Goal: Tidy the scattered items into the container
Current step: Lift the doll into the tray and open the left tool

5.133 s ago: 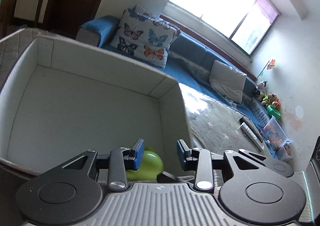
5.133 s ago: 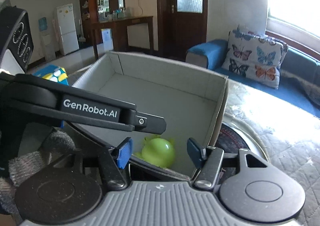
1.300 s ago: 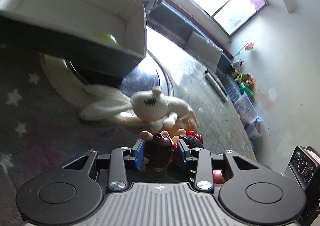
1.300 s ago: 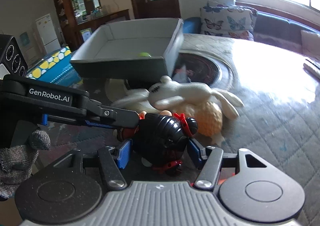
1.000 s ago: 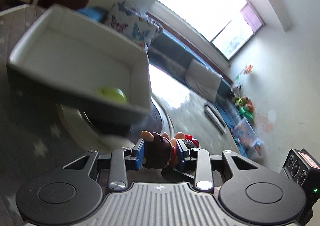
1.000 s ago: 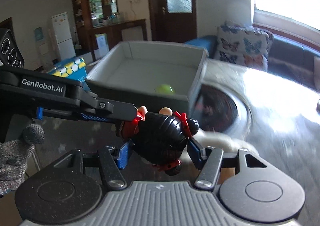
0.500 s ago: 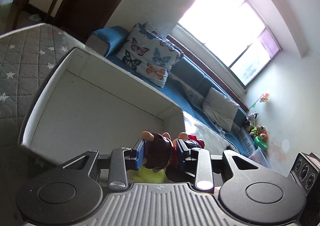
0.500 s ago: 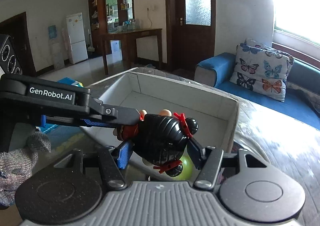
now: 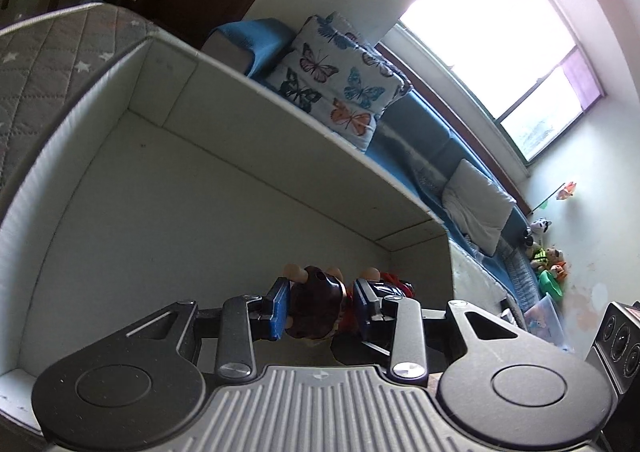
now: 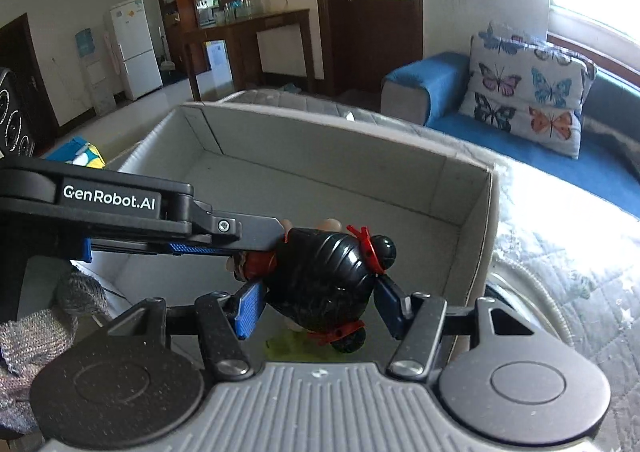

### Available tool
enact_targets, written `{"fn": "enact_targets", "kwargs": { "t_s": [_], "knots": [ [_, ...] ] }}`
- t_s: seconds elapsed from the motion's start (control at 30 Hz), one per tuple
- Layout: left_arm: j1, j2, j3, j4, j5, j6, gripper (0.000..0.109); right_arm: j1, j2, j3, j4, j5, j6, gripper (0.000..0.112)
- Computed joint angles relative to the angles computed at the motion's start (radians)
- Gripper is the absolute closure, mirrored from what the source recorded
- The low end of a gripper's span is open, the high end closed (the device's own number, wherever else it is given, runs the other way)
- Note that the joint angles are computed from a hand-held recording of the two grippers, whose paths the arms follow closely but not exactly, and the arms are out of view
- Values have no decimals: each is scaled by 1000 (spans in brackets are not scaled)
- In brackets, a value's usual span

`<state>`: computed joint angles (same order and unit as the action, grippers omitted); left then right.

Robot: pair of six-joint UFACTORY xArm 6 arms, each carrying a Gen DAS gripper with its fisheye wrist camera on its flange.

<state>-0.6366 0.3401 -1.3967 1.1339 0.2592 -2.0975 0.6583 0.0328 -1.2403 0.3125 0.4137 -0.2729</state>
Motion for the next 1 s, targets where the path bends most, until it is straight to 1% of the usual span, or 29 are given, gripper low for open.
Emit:
{"fn": "enact_targets", "kwargs": {
  "t_s": [0.13, 0.4, 0.6, 0.63, 0.8, 0.9, 1.0],
  "knots": [
    [-3, 10, -5, -22, 15, 23, 73, 4, 8, 2, -48, -2, 36, 52],
    [-14, -2, 10, -31, 26, 21, 72, 12, -3, 4, -68, 2, 58, 51],
    [-16, -10, 17, -13, 23, 1, 72, 12, -16, 8, -81, -1, 70, 45],
    [-19, -14, 19, -9, 28, 0, 73, 13, -23, 13, -92, -5, 77, 43],
    [-35, -33, 25, 0, 51, -1, 73, 20, -79, 57, -120, -24, 87, 42],
    [-59, -59, 39, 16, 80, -16, 73, 27, -133, 106, -150, -44, 88, 42],
    [-90, -87, 58, 41, 105, -41, 73, 34, -198, 164, -167, -58, 77, 39]
  ]
}}
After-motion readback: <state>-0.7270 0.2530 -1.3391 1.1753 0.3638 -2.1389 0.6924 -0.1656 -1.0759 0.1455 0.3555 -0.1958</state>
